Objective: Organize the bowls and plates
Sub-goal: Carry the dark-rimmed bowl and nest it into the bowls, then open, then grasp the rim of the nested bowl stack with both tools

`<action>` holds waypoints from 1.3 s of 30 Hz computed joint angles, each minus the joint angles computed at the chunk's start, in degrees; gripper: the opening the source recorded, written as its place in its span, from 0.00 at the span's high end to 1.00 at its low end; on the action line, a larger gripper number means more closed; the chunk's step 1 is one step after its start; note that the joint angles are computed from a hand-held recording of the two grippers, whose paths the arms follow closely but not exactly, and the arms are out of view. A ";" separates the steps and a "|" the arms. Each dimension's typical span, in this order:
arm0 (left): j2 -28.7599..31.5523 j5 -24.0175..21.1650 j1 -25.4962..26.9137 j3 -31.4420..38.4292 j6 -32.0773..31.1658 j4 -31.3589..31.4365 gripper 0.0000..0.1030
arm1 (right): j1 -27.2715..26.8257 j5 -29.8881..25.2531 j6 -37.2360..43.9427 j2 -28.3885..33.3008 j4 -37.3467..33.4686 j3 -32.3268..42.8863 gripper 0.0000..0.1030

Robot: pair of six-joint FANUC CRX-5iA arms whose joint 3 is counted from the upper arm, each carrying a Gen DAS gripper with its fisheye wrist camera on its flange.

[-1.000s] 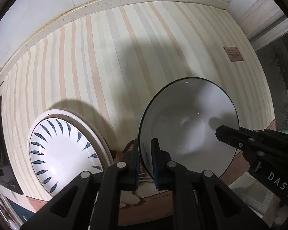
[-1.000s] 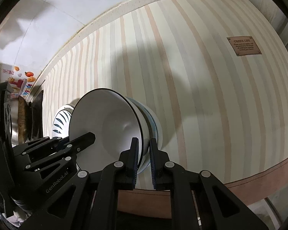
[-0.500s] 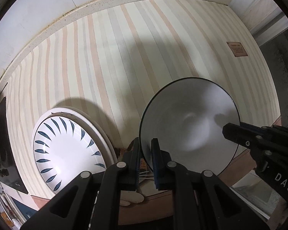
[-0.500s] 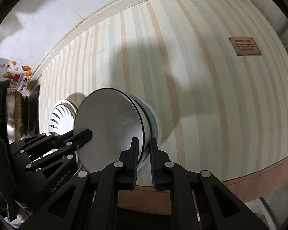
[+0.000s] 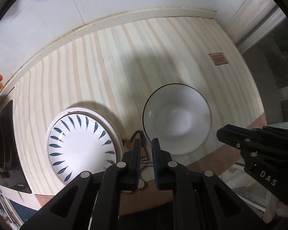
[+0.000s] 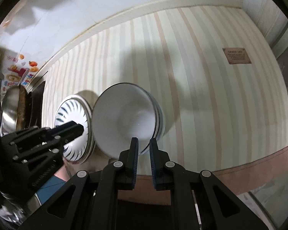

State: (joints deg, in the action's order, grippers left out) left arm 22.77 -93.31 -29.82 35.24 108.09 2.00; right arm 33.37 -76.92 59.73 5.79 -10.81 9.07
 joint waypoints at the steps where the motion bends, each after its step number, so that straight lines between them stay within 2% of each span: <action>1: -0.62 0.17 -0.03 -0.27 -0.09 0.11 0.88 | 0.52 -0.41 -0.38 -0.66 0.39 -0.15 0.86; 3: -1.77 0.21 -0.25 -0.58 -0.39 -0.07 0.80 | 1.41 -1.43 -0.99 -1.74 1.04 -0.26 0.75; 4: -2.57 0.45 -0.20 -1.08 -0.44 0.12 0.79 | 1.99 -1.60 -1.53 -2.56 1.50 -0.59 0.71; 6: -3.92 0.82 -0.02 -1.94 -0.47 0.39 0.74 | 3.11 -1.70 -2.48 -3.93 2.72 -1.14 0.54; 8: -4.58 0.89 0.07 -2.18 -0.26 0.33 0.72 | 4.20 -1.78 -3.33 -5.21 4.24 -1.52 0.47; 11: -5.87 1.36 0.61 -3.28 -0.12 1.07 0.55 | 5.43 -1.97 -4.44 -6.55 6.15 -1.62 0.32; 12: -6.30 1.51 0.73 -3.63 -0.06 1.28 0.44 | 5.67 -1.84 -4.80 -7.18 6.40 -1.75 0.30; 14: -7.22 1.93 1.05 -4.47 0.12 1.73 0.30 | 5.97 -1.79 -5.28 -7.84 6.83 -1.78 0.23; 16: -7.86 2.29 1.11 -5.05 0.48 2.04 0.28 | 6.38 -2.05 -6.32 -8.36 7.78 -1.83 0.19; 18: -8.48 2.96 1.35 -5.64 0.92 2.39 0.19 | 6.57 -2.34 -6.99 -8.67 8.52 -1.91 0.16; 26: -8.86 5.16 2.43 -6.78 2.34 4.05 0.18 | 6.20 -2.10 -8.10 -9.25 9.39 -2.31 0.10; 30: -8.06 9.41 5.19 -11.23 2.54 9.94 0.18 | 3.96 0.39 -7.19 -8.99 7.10 -3.33 0.08; 33: -6.41 11.66 6.71 -13.38 3.69 12.44 0.18 | 1.43 3.62 -5.34 -8.60 4.14 -4.97 0.06; 39: -0.39 13.17 8.03 -12.56 4.56 14.73 0.18 | -7.59 9.07 1.67 -4.23 -10.47 -6.59 0.06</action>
State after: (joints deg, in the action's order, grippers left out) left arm 22.38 -80.13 -21.79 22.68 112.65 16.73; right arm 25.77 -67.86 61.40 1.56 -21.28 2.48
